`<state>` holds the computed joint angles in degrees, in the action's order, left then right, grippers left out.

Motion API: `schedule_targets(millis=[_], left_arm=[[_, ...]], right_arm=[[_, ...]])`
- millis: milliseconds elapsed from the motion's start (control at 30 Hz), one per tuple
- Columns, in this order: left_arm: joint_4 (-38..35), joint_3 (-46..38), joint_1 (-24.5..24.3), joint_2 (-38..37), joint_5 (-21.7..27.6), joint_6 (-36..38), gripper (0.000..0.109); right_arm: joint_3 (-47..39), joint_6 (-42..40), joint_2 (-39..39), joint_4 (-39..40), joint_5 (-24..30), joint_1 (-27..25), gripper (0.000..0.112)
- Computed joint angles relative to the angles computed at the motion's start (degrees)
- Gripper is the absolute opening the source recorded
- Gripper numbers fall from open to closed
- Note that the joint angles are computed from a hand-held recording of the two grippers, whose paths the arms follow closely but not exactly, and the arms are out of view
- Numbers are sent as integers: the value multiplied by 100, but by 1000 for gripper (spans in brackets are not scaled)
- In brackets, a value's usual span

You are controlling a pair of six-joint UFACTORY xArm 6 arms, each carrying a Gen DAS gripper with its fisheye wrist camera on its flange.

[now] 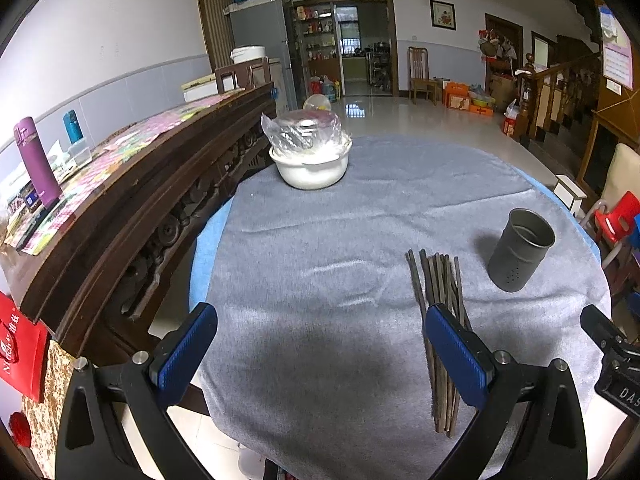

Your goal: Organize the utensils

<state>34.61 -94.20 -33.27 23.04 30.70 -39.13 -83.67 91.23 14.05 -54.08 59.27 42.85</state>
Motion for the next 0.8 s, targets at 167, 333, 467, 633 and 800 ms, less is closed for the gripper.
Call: schedule_targets(millis=[167, 333, 467, 633, 800], left_arm=[[-315, -107, 80, 140, 6, 266, 103], [-668, -201, 168, 308, -39, 592, 103], [-1165, -347, 252, 536, -50, 1052, 101], [-1744, -489, 339, 782, -54, 1625, 81], [-2593, -751, 440, 1035, 54, 2294, 80]], right_arm=[[197, 77, -78, 98, -698, -273, 103], [247, 86, 0, 178, -1236, -498, 99], [128, -242, 284, 579, -1919, -781, 80], [-346, -1071, 1035, 1629, -2888, -1142, 40], [-1391, -1819, 1991, 2534, -2913, -1301, 39]])
